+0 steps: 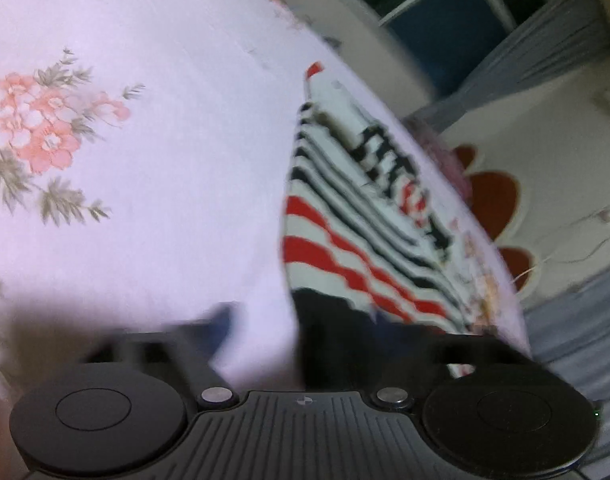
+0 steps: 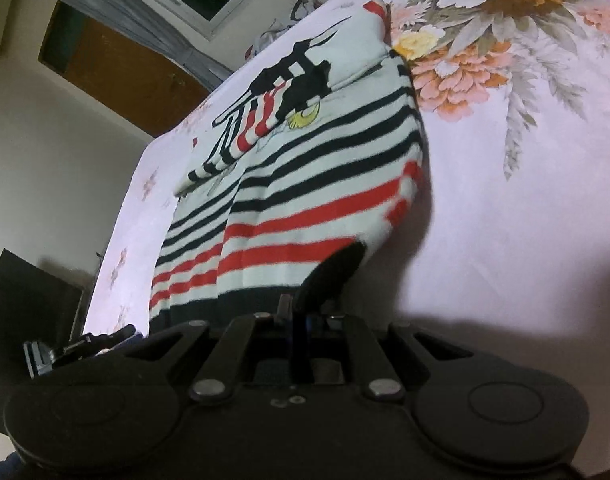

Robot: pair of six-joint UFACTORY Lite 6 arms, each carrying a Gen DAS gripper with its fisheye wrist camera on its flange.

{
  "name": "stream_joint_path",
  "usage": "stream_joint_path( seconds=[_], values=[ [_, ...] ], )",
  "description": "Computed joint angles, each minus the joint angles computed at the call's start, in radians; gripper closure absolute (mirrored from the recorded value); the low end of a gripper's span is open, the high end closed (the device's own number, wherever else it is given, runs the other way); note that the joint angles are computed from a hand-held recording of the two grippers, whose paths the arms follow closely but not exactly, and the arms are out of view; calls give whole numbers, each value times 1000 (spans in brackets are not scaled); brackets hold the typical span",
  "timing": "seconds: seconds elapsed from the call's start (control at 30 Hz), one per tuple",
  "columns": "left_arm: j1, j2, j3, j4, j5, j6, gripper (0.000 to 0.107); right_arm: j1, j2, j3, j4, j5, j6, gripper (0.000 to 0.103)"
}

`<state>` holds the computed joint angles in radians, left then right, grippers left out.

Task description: Fold small clothes

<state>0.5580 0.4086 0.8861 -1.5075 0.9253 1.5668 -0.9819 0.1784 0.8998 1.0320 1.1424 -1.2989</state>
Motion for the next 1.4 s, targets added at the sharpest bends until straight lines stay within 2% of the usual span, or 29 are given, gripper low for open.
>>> stream_joint_path(
  seconds=[0.17,0.27,0.37,0.43,0.5,0.57,0.67,0.8,0.87,0.9,0.93,1.0,1.3,1.33,1.4],
  values=[
    [-45,62,57,7,-11,-8,21,3,-11,-49,-18,-58,-10,97],
    [-77,83,115,96,-9,-64,24,2,1,-52,9,-68,-13,97],
    [-38,131,142,151,53,-141,49,-13,21,-60,22,-82,-10,97],
    [15,213,166,180,121,-206,85,-29,13,-84,26,-85,-24,97],
    [36,293,169,198,157,-213,100,-50,4,-111,36,-78,-38,97],
    [53,329,149,136,200,-149,100,-62,3,-120,42,-74,-38,97],
    [16,378,186,63,240,-158,100,-58,2,-116,44,-78,-28,97],
    [-70,381,235,23,221,-200,98,-41,-1,-111,49,-89,-17,97],
    [-69,354,215,22,233,-214,84,-48,-7,-112,45,-85,-13,97],
    [-46,342,194,21,273,-197,62,-57,-13,-115,40,-80,-14,96],
    [-25,325,169,19,301,-167,45,-65,-17,-116,37,-76,-14,96],
    [13,282,114,20,329,-118,33,-78,-20,-120,30,-74,-20,96],
    [-90,330,240,-27,285,-98,35,-48,1,-115,54,-92,-9,95],
    [-89,334,248,-15,274,-103,42,-46,1,-112,53,-92,-6,95],
    [-104,326,248,8,237,-95,48,-45,2,-109,52,-90,-4,95]
  ],
)
